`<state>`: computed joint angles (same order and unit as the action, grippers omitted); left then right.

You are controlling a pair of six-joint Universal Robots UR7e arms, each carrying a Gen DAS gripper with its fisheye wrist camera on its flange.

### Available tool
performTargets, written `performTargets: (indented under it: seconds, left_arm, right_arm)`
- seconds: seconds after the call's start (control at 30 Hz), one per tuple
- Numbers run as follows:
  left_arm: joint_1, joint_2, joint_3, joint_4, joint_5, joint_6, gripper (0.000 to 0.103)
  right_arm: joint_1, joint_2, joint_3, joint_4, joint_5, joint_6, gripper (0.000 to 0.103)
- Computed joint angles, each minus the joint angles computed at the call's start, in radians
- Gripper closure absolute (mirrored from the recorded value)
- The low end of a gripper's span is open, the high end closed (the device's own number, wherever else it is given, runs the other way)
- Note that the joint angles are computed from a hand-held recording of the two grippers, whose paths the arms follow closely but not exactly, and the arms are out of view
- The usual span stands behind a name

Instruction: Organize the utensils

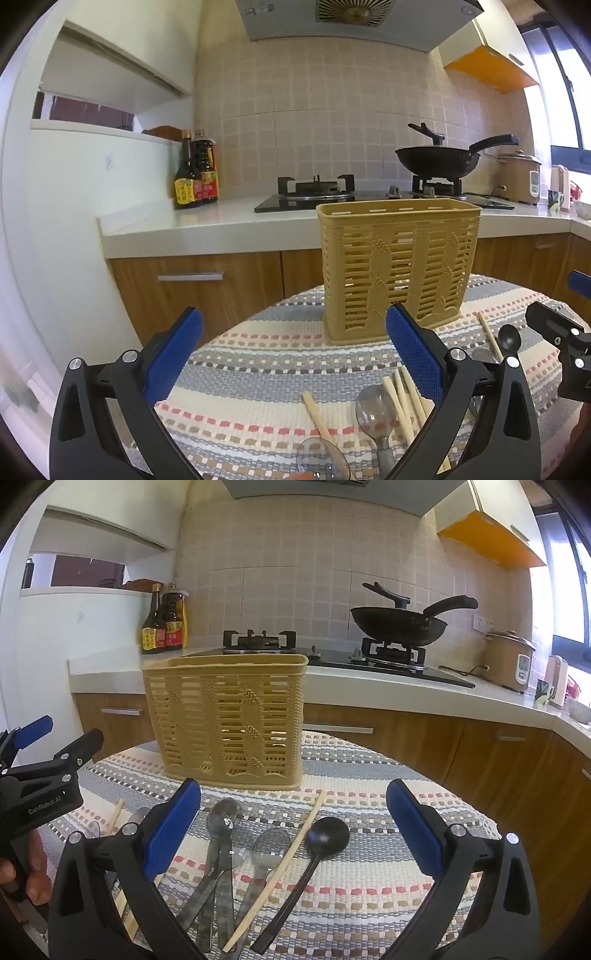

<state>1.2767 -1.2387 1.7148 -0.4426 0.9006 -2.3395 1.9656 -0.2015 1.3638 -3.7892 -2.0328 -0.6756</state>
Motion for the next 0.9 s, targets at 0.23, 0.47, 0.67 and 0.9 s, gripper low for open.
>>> performTargets:
  seconds: [0.23, 0.47, 0.67, 0.9]
  left_arm:
    - [-0.001, -0.006, -0.002, 0.015, 0.001, -0.014, 0.007]
    - [-0.003, -0.006, -0.002, 0.010, -0.003, -0.011, 0.007]
    - [-0.003, -0.005, -0.002, 0.013, -0.003, -0.005, 0.007]
    - [-0.004, -0.004, 0.006, -0.005, -0.003, 0.011, 0.007]
  right_arm:
    - [0.001, 0.010, -0.012, 0.000, -0.012, -0.014, 0.007]
    - [-0.001, 0.017, -0.015, -0.011, -0.005, -0.028, 0.007]
    - [-0.003, 0.016, -0.013, -0.007, -0.006, -0.025, 0.007]
    - [-0.003, 0.023, -0.016, -0.013, -0.003, -0.040, 0.007]
